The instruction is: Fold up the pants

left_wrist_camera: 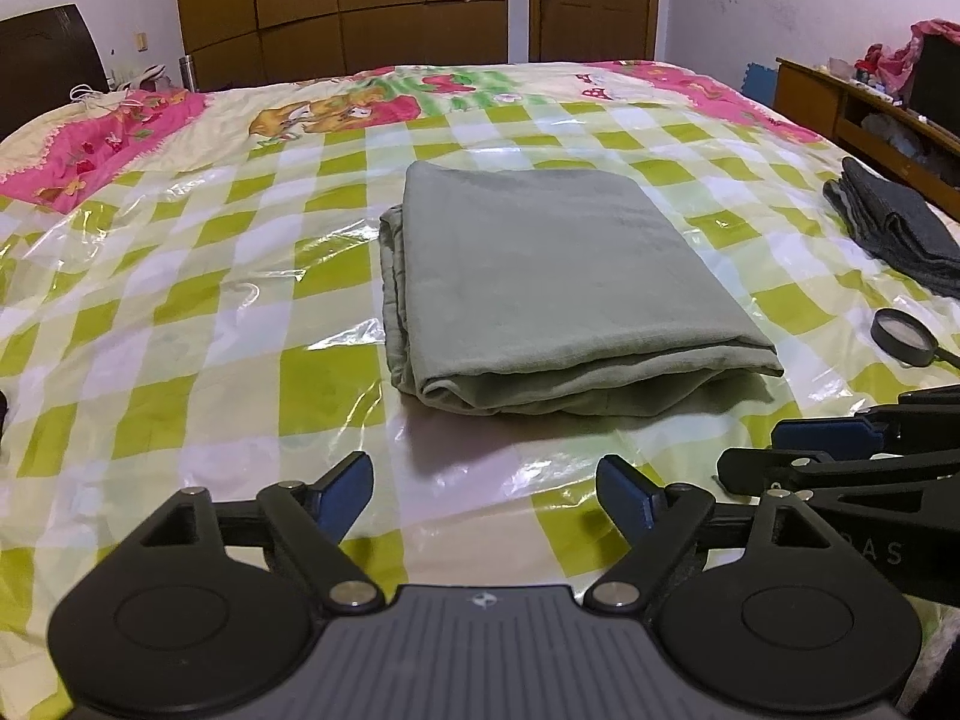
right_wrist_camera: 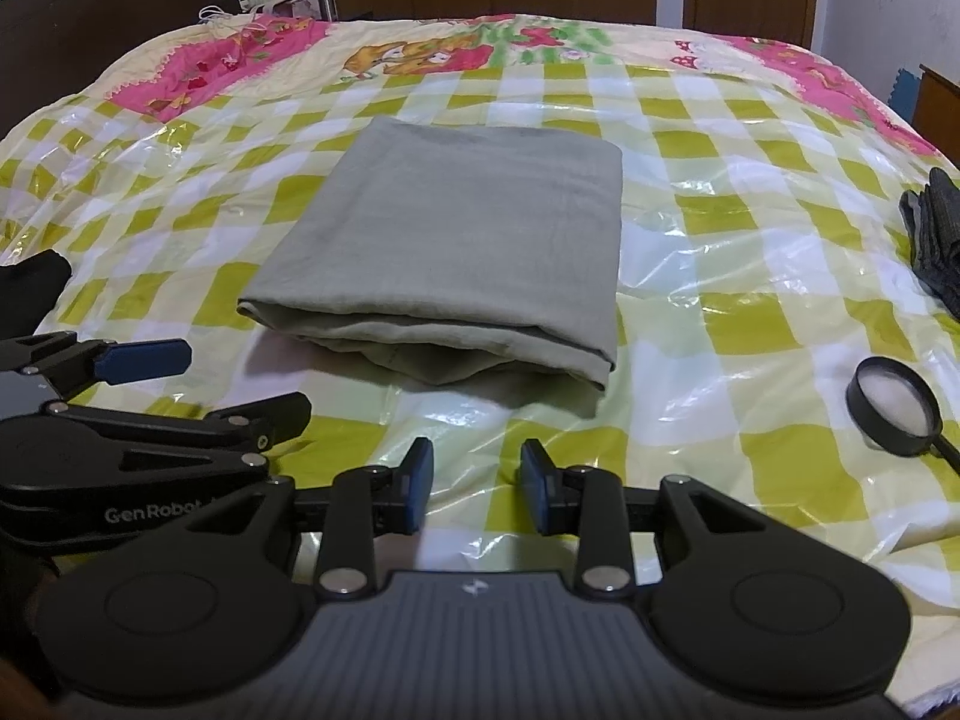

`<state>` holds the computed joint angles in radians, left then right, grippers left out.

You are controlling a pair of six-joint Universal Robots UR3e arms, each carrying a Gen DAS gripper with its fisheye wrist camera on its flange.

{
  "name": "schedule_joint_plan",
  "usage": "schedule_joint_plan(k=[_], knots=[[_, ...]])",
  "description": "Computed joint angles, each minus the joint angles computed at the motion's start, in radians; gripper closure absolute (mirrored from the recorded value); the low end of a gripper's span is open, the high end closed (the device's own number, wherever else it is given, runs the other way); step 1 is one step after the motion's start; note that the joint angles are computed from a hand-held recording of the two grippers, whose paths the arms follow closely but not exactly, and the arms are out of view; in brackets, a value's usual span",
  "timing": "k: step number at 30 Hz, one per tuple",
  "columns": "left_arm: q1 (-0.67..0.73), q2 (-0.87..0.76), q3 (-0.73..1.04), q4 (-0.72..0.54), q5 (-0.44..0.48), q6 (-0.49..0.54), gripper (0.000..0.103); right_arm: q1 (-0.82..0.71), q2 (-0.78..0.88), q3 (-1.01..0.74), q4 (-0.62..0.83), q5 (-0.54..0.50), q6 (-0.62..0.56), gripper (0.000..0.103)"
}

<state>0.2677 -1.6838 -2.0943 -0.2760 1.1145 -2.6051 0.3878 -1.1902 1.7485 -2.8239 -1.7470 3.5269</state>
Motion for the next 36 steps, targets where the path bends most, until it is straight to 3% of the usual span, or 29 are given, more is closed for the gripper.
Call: schedule_joint_plan(k=[36], knots=[[0.004,0.008,-0.009,0.006,-0.012,-0.007,0.007,0.007,0.002,0.005,-0.007,-0.025,-0.003,0.069]])
